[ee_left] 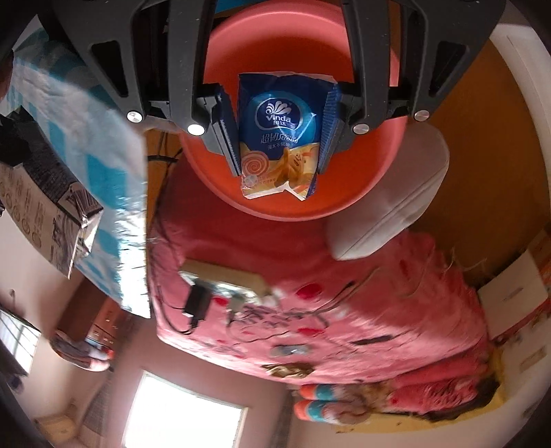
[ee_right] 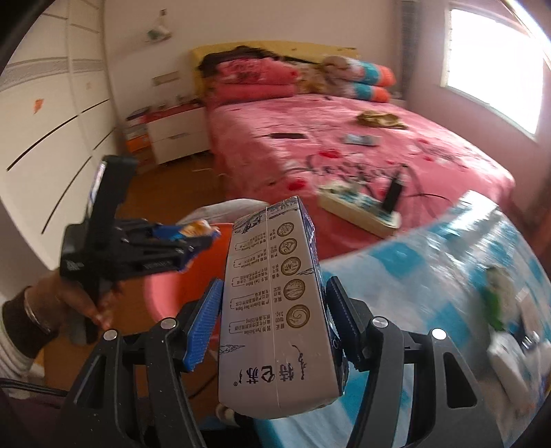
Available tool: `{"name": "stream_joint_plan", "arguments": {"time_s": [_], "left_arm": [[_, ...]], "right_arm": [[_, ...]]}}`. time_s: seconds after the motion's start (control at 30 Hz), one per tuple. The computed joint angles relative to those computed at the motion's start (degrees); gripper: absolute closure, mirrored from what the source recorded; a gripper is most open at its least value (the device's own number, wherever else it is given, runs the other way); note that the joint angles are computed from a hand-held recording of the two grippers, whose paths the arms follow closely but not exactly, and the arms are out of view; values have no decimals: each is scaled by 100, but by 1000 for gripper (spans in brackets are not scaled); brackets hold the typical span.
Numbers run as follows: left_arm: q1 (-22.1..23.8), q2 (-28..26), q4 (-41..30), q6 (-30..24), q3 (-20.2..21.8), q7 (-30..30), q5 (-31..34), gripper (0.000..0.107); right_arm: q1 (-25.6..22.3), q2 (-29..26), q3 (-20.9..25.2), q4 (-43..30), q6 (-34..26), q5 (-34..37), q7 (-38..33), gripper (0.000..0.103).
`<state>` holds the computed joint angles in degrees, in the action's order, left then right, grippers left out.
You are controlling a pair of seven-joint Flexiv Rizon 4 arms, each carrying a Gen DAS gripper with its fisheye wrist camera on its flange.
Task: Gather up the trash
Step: 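Carry the tissue pack and milk carton over the orange bucket with both tools, then open both tools to drop the tissue pack and carton into the bucket, then move both tools back over the trash pile on the table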
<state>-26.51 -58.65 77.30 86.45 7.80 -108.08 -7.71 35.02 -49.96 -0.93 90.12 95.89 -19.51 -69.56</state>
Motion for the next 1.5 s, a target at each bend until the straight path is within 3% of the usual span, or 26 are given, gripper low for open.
{"name": "stream_joint_plan", "arguments": {"time_s": [0.2,0.23,0.3,0.37,0.43,0.5,0.6,0.83,0.93,1.1,1.33,1.5], "left_arm": [[103,-81,155,71,-7,-199,-122,61],[77,-107,149,61,58,-270,-158,57],[57,-148,148,85,116,-344,-171,53],[2,-188,114,70,228,-388,-156,43],[-123,-203,149,142,433,-518,-130,38],[-204,-213,224,314,591,-650,-130,31],[-252,-236,366,768,679,-766,-193,26],[-98,-207,685,1639,299,-365,-474,22],[-81,-175,703,1519,176,-97,-642,22],[-693,-174,667,996,861,-50,-1213,22],[-440,17,662,1017,353,126,-880,22],[-879,30,370,532,813,37,-850,22]], "right_arm": [[-445,-627,968,-1131,-876,-253,-461,40],[-506,-747,1133,-1342,-1042,-239,-565,40],[-461,-935,1160,-1638,-1156,-161,-651,39],[-500,-1103,1313,-1882,-1235,-47,-759,30],[-455,-1116,1243,-1895,-1172,157,-634,14],[-588,-1106,1444,-1842,-1085,331,-646,14],[-524,-974,1253,-1648,-972,556,-338,11],[-795,-740,1363,-1016,-189,938,188,8],[-993,-717,1548,-748,298,946,362,7],[-1289,-687,1741,-387,894,717,641,5],[-1618,-583,1889,176,1574,312,1066,5],[-1660,-458,1711,521,1930,84,1353,5]]}}
